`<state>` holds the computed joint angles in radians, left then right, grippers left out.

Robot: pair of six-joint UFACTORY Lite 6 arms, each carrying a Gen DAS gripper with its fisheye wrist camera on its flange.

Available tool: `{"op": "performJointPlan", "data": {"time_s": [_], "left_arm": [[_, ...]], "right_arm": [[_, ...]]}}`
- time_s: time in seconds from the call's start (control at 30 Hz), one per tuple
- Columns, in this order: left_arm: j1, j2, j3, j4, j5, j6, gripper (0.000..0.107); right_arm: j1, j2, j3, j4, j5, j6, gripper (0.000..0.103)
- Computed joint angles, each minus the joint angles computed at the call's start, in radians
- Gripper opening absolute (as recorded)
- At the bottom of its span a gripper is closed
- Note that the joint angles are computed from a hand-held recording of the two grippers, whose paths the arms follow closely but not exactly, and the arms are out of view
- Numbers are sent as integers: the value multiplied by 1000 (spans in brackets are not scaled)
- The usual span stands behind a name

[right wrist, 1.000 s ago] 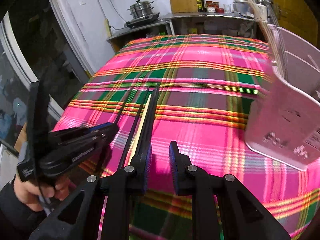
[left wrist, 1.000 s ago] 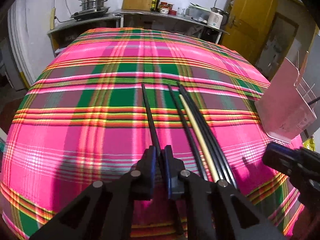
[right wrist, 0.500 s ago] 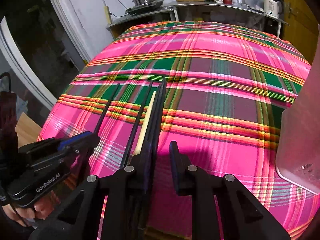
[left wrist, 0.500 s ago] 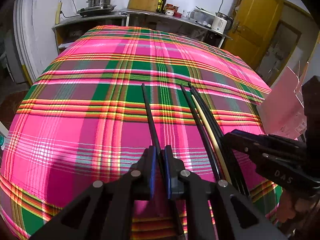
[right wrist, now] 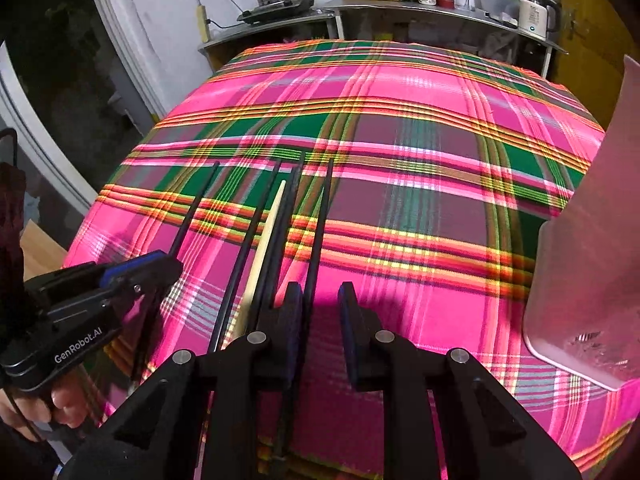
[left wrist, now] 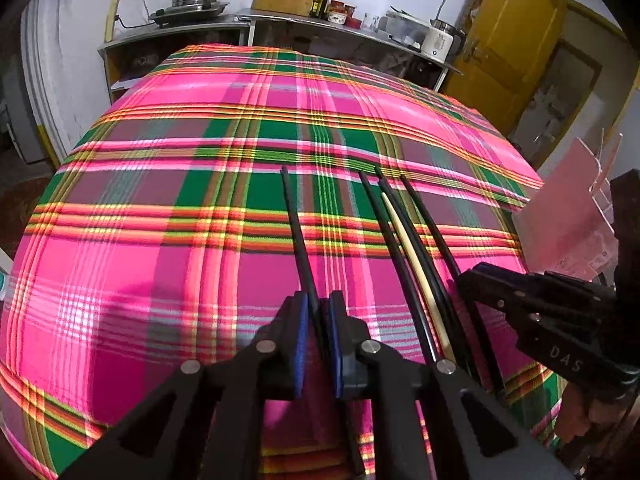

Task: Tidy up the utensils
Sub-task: 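Move both tools back down to the remaining chopsticks on the cloth, then close the left tool on a black chopstick while the right tool grasps another, then lift both held black chopsticks upright and carry them over the pink holder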

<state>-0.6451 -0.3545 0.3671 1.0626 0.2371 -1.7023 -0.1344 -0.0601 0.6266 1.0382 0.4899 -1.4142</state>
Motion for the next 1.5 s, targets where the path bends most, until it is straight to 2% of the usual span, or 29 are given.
{"op": "performJointPlan", "data": {"time_s": [0.07,0.27,0.33,0.37,0.43,0.53,0.63,0.77,1.07,1.3,1.5], "left_arm": [[8,30,25,-23,-4,42,15],[39,87,70,-62,-19,103,16],[36,100,80,-40,-12,90,16],[28,107,86,-25,0,77,16],[16,115,93,-10,20,70,15],[22,127,107,-31,28,93,9],[61,94,94,-138,-14,198,8],[49,5,75,-235,6,283,6],[-47,-214,110,-390,182,420,6],[-175,-331,179,-378,353,396,6],[-296,-354,253,-333,460,339,6]], "right_arm": [[26,13,11,-7,-17,22,19],[87,56,51,-13,-72,51,19],[103,64,57,-13,-98,56,14],[109,65,57,-17,-113,62,7],[98,77,69,-14,-97,60,7],[76,81,80,-27,-63,74,5],[45,47,68,-17,-16,56,5],[7,-18,49,-20,41,47,5],[-111,-214,18,-63,217,66,5],[-276,-359,30,-83,415,56,5],[-448,-440,55,-76,590,19,5]]}}
